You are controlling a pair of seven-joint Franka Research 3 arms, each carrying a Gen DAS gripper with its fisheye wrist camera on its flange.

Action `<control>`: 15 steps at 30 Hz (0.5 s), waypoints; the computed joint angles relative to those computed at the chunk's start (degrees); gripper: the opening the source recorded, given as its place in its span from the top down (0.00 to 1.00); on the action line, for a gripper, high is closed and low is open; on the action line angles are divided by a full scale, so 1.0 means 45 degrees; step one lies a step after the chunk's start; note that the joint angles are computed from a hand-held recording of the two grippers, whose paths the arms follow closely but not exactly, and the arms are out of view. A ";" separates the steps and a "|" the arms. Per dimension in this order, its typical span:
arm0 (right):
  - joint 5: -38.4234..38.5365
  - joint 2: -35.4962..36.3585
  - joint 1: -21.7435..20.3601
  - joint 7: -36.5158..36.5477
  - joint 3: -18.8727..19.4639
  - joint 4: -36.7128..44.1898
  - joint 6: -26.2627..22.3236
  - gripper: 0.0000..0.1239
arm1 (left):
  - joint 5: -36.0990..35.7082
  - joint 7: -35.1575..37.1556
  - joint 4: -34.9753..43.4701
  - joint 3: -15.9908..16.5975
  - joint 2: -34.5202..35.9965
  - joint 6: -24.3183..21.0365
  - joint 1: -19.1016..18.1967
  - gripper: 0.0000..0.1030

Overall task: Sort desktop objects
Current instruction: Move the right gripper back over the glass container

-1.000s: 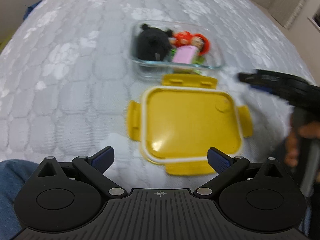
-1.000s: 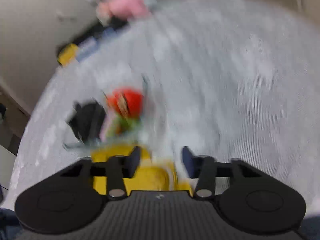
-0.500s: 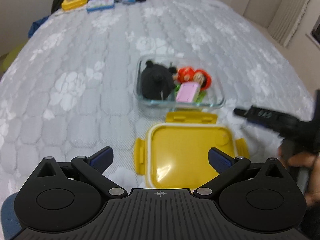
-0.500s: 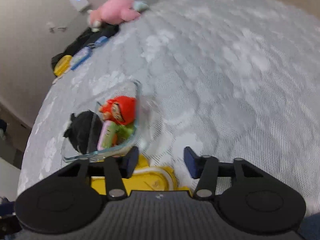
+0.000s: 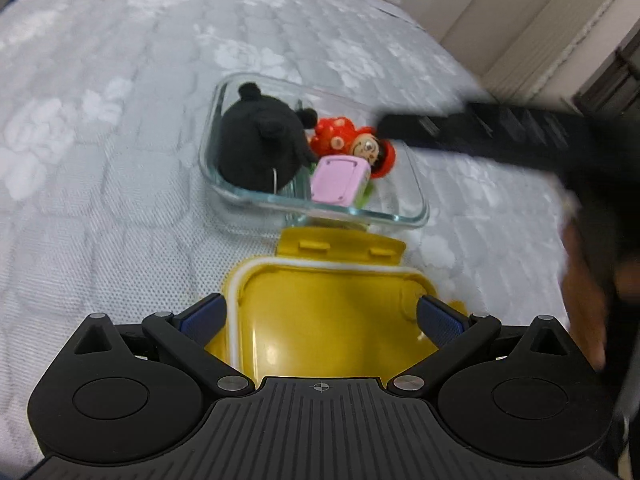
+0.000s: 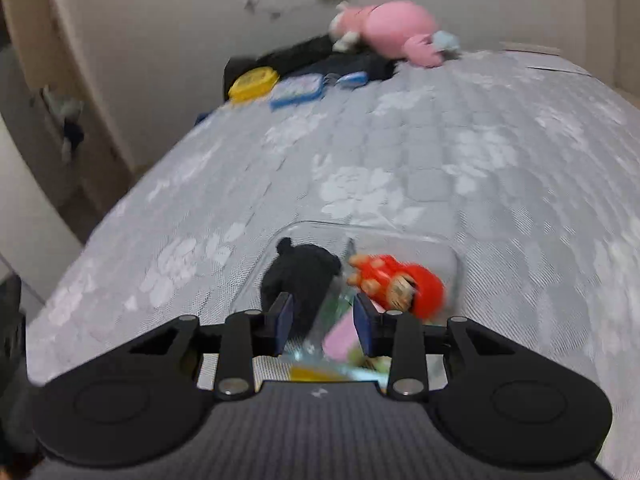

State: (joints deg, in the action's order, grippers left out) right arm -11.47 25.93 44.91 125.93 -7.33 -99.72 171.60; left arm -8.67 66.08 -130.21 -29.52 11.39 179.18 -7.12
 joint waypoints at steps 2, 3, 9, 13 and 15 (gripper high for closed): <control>0.0275 0.0940 -0.0456 -0.0765 0.0583 0.1665 -0.1186 0.70 | 0.0069 -0.0395 -0.0004 0.0364 -0.0015 -0.0171 -0.0215 0.00; 0.0310 0.1427 -0.0522 -0.0972 0.0682 0.2472 -0.1726 0.70 | 0.0422 -0.0776 0.0002 0.0859 -0.0063 -0.0247 -0.0619 0.00; 0.0001 0.4415 -0.0500 -0.2274 0.0832 0.7354 -0.5205 0.65 | 0.1721 -0.1863 0.0180 0.1951 -0.0135 -0.0987 -0.1478 0.00; 0.0465 0.5789 -0.0737 -0.2469 0.1102 0.9708 -0.6594 0.51 | 0.0579 -0.0677 0.0195 0.1035 -0.0071 -0.1023 -0.0780 0.00; 0.0848 0.6622 -0.0880 -0.2587 0.1272 1.1207 -0.7554 0.49 | 0.0325 -0.0406 0.0164 0.0980 -0.0117 -0.1052 -0.0743 0.00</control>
State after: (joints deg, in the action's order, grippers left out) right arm -7.65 55.72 40.95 114.29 -1.60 -49.29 137.61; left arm -7.21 64.26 -129.47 -25.11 10.86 174.45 -10.47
